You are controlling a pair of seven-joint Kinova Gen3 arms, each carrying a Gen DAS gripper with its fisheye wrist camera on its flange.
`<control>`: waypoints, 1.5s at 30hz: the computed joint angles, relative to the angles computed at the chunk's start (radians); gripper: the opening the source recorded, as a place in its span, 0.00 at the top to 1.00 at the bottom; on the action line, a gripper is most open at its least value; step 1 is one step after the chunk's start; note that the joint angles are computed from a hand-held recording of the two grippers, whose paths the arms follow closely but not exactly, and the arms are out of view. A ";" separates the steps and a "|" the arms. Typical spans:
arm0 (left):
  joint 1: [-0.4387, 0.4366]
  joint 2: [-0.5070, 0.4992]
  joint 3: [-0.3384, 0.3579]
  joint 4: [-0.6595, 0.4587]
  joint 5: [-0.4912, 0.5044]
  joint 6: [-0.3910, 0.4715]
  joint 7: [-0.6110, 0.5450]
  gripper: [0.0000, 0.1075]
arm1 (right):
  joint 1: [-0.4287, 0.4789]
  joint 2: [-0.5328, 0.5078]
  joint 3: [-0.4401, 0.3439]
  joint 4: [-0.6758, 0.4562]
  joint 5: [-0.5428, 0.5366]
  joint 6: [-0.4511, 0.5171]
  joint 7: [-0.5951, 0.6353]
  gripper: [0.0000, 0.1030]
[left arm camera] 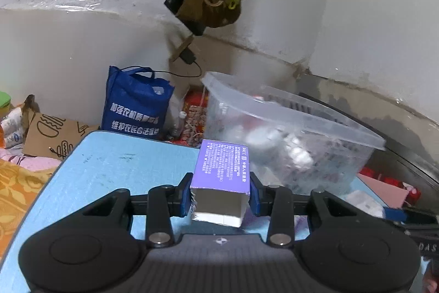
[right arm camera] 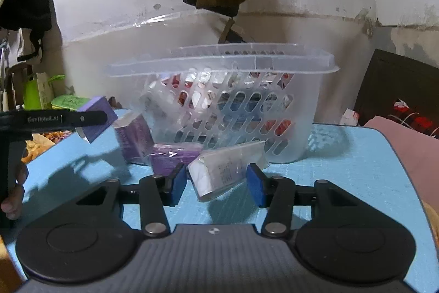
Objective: Organize objects
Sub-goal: 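Carry both held boxes over the clear basket and open both grippers, then grasp the purple wrapped box with the right gripper while the left gripper grasps the purple box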
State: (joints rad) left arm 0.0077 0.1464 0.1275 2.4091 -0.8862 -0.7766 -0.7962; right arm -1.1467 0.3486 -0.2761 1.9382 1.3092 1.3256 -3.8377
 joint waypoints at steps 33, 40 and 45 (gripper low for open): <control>0.288 -0.005 0.043 -0.460 -0.189 0.423 0.312 0.29 | 0.264 -0.103 0.029 -0.126 0.165 -0.092 0.280 0.12; 0.359 -0.120 -0.207 -0.153 0.020 0.138 0.032 0.16 | 0.082 -0.078 -0.012 -0.010 0.176 0.080 0.032 0.00; 0.366 -0.038 -0.247 -0.049 0.127 0.073 -0.119 0.16 | 0.119 -0.006 -0.040 -0.027 0.101 -0.054 -0.012 0.00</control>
